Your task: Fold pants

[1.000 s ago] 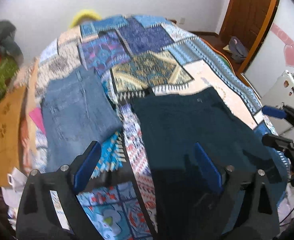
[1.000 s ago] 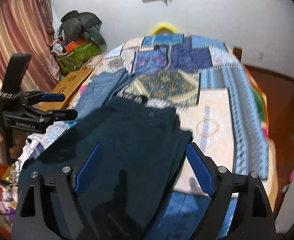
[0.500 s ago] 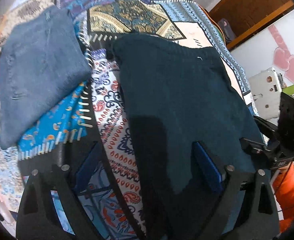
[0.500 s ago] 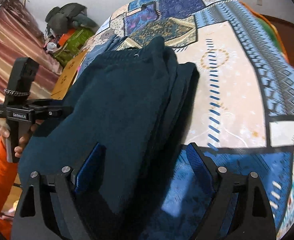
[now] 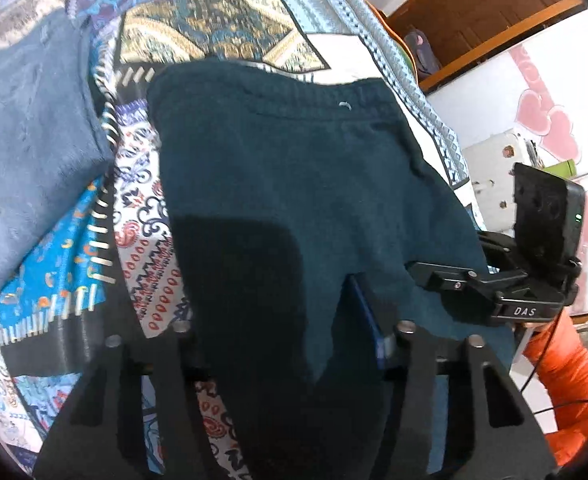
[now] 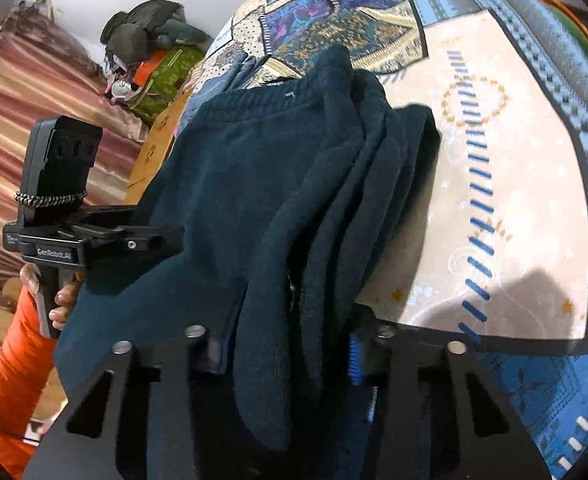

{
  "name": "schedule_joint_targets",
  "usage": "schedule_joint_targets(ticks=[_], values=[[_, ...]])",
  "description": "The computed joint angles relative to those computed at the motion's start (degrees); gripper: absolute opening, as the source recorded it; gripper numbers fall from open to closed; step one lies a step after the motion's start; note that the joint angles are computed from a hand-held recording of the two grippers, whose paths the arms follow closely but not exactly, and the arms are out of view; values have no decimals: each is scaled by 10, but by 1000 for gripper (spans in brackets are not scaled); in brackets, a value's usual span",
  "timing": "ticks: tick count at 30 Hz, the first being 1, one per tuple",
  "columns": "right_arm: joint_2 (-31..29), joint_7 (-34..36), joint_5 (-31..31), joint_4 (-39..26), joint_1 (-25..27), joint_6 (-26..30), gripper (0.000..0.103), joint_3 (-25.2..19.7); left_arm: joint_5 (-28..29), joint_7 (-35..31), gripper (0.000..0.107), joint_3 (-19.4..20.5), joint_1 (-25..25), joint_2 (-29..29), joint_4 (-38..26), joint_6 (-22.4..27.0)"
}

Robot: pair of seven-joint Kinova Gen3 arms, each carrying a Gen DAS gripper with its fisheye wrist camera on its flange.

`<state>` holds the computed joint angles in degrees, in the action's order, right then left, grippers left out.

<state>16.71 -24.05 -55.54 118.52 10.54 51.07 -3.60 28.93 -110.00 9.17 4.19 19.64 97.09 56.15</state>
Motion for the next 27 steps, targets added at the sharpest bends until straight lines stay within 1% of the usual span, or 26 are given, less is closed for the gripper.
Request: schedule_joint_targets(ticks=[1,2,4,8,12,13,16,17,19,22,25,27], values=[[-9,-1,5,0,-6,-9,33,-1,-2,-1,43,-1,1,-9,6,-8],[-24,-3,13,3,-15,-21,32,-3,-3,-1,41,-2,2,-19,10,-14],[-43,-4,18,3,-27,-33,31,-5,0,-9,40,-3,0,-41,21,-24],[-81,13,6,-1,-45,-45,30,-5,-2,-29,38,-13,-1,-109,51,-53],[-119,40,-32,-10,-75,-65,30,-6,11,-47,35,-36,-9,-178,69,-81],[-126,50,-41,-11,-79,-62,29,-1,10,-49,35,-43,-10,-191,72,-83],[-143,66,-76,-24,-112,-90,29,-5,-18,-25,33,-61,-12,-239,74,-111],[-146,71,-88,-30,-127,-106,29,-10,-26,-18,33,-65,-11,-247,73,-117],[-143,75,-106,-44,-152,-131,29,-17,-51,1,33,-75,-16,-263,67,-136],[-126,65,-115,-77,-184,-162,29,-30,-57,9,32,-99,-27,-266,47,-138],[-98,36,-99,-118,-210,-192,29,-47,-55,9,28,-117,-41,-258,31,-143],[-72,-2,-64,-153,-226,-206,28,-58,-54,9,28,-123,-52,-245,22,-148]])
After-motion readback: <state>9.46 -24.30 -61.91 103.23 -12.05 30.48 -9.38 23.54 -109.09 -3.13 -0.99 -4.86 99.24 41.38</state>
